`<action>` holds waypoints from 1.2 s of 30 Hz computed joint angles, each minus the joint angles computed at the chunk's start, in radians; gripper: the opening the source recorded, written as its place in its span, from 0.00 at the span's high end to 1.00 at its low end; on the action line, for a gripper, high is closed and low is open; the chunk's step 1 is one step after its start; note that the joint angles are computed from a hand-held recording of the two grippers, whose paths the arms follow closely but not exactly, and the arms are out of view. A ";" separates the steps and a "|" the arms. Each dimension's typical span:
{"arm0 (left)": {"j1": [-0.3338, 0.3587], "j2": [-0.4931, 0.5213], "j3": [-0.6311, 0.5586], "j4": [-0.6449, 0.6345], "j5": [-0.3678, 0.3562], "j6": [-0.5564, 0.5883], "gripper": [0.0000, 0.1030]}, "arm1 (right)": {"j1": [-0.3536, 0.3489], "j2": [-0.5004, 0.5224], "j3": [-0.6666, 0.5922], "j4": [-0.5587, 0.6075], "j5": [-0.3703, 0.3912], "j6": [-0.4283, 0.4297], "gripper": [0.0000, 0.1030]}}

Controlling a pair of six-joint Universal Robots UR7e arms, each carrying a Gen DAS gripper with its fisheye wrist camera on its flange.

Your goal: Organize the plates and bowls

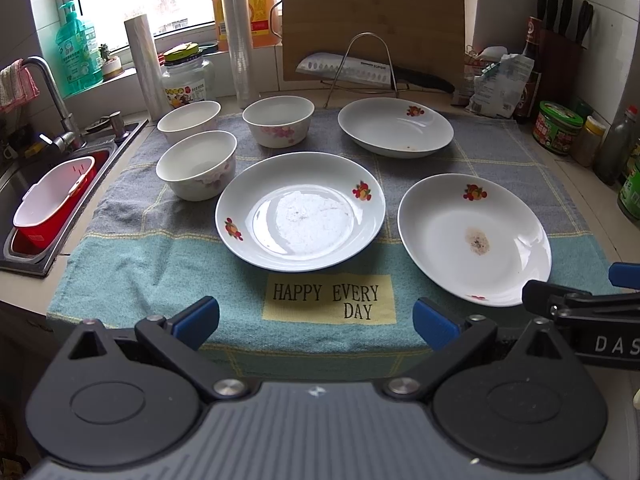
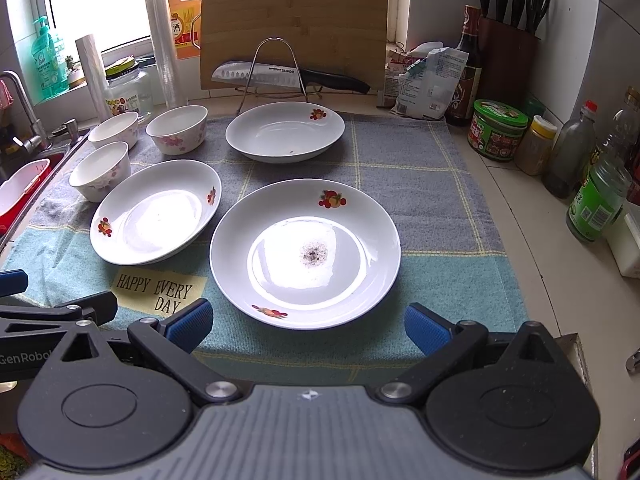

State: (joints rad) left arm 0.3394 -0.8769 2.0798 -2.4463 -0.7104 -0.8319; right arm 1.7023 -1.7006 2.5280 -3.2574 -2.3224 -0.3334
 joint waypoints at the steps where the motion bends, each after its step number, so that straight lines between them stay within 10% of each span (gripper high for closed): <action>1: 0.000 0.000 0.000 0.000 0.000 0.000 0.01 | 0.000 0.001 0.001 -0.005 0.000 -0.002 0.00; 36: -0.009 0.000 -0.008 0.018 0.010 -0.015 0.01 | -0.018 -0.023 0.009 -0.026 0.026 -0.030 0.00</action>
